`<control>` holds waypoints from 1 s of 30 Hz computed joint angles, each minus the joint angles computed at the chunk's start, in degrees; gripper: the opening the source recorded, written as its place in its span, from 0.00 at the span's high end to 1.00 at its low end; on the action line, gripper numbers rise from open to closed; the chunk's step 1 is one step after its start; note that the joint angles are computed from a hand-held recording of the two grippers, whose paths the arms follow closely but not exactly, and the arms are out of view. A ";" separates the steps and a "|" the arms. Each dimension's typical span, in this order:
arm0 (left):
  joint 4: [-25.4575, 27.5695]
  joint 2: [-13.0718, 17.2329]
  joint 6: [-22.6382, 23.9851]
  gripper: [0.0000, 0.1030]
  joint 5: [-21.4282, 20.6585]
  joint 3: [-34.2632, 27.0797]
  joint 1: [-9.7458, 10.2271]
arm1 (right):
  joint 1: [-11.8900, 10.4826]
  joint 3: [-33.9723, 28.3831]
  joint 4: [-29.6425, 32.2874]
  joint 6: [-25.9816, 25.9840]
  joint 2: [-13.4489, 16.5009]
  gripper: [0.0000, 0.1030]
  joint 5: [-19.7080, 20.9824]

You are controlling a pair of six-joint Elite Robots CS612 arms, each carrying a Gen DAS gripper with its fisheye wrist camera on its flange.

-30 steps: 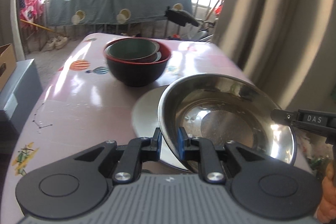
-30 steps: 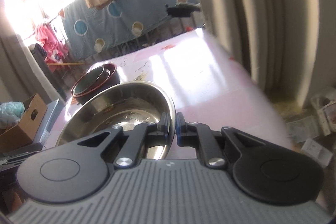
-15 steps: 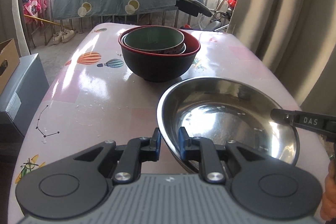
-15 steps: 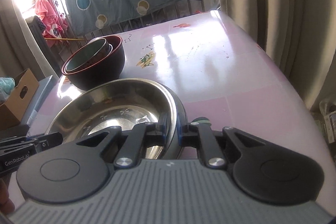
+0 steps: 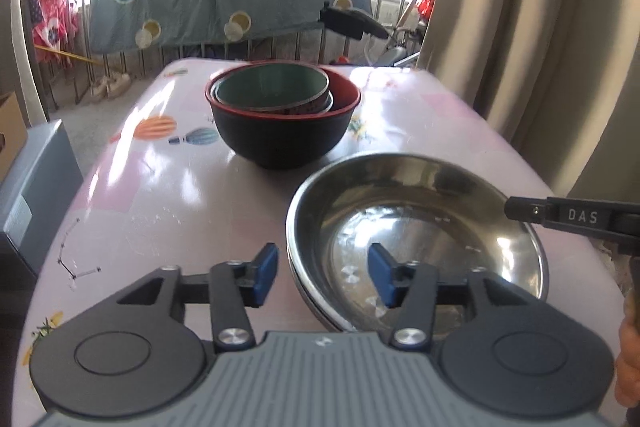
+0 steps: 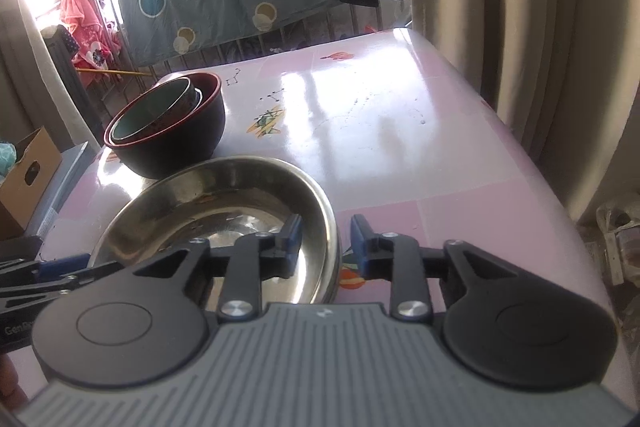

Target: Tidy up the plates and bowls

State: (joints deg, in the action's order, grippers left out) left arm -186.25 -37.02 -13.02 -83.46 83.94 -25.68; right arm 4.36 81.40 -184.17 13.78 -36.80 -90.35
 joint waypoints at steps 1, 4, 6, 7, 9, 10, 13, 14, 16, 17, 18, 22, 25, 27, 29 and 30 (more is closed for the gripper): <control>0.28 -0.02 -0.12 0.48 0.09 -0.08 0.02 | -0.15 -0.03 -0.16 0.47 0.03 0.74 0.22; 2.72 -0.10 -0.31 0.47 -0.34 -0.54 0.12 | -0.39 0.35 -0.44 1.53 -0.10 0.74 0.55; 3.98 -0.06 -0.47 0.47 -0.74 -0.74 0.15 | -0.41 0.73 -0.56 1.77 -0.25 0.74 0.63; 4.28 -0.07 -0.45 0.47 -0.95 -0.69 0.14 | -0.42 0.97 -0.65 1.84 -0.34 0.73 0.71; 5.13 -0.19 -0.93 0.47 -1.73 -0.65 0.21 | -0.47 1.37 -0.60 2.07 -0.59 0.72 0.95; 5.14 -0.28 -1.41 0.47 -1.98 -0.53 0.23 | -0.46 1.41 -0.50 2.31 -0.64 0.70 0.97; 4.90 -0.82 -2.13 0.42 -1.87 0.25 0.24 | -0.64 2.42 -0.73 3.00 -1.27 0.64 1.10; 4.80 -1.04 -2.33 0.38 -1.72 0.55 0.26 | -0.71 2.72 -0.77 3.14 -1.50 0.56 1.04; 4.49 -1.55 -2.90 0.31 -1.80 1.22 0.48 | -0.78 3.21 -0.22 3.39 -2.03 0.48 0.91; 4.64 -1.86 -3.28 0.26 -1.97 1.51 0.65 | -0.79 3.41 0.07 3.42 -2.28 0.46 1.03; 4.88 -2.19 -3.65 0.23 -2.21 1.76 0.86 | -0.81 3.62 0.26 3.39 -2.54 0.44 1.15; 5.51 -3.46 -5.11 0.12 -2.35 2.50 1.92 | -0.83 3.83 0.46 2.64 -3.42 0.27 2.13; 5.40 -3.73 -6.26 0.07 -0.84 2.07 2.69 | -0.70 2.80 0.33 0.25 -3.58 0.23 2.51; 6.52 -3.72 -7.21 0.07 0.09 1.04 3.26 | -0.75 1.37 0.65 -1.10 -3.33 0.22 3.88; 6.95 -3.48 -7.76 0.06 0.60 -0.11 3.95 | -1.04 -0.42 1.40 -1.48 -2.99 0.22 6.72; 7.47 -3.33 -8.21 0.06 1.19 -0.77 4.20 | -1.22 -1.47 2.05 -1.57 -2.76 0.21 8.28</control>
State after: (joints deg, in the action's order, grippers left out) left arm -178.78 -40.35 -21.23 -82.27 83.17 -21.48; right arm 3.14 79.93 -182.12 12.21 -39.56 -82.07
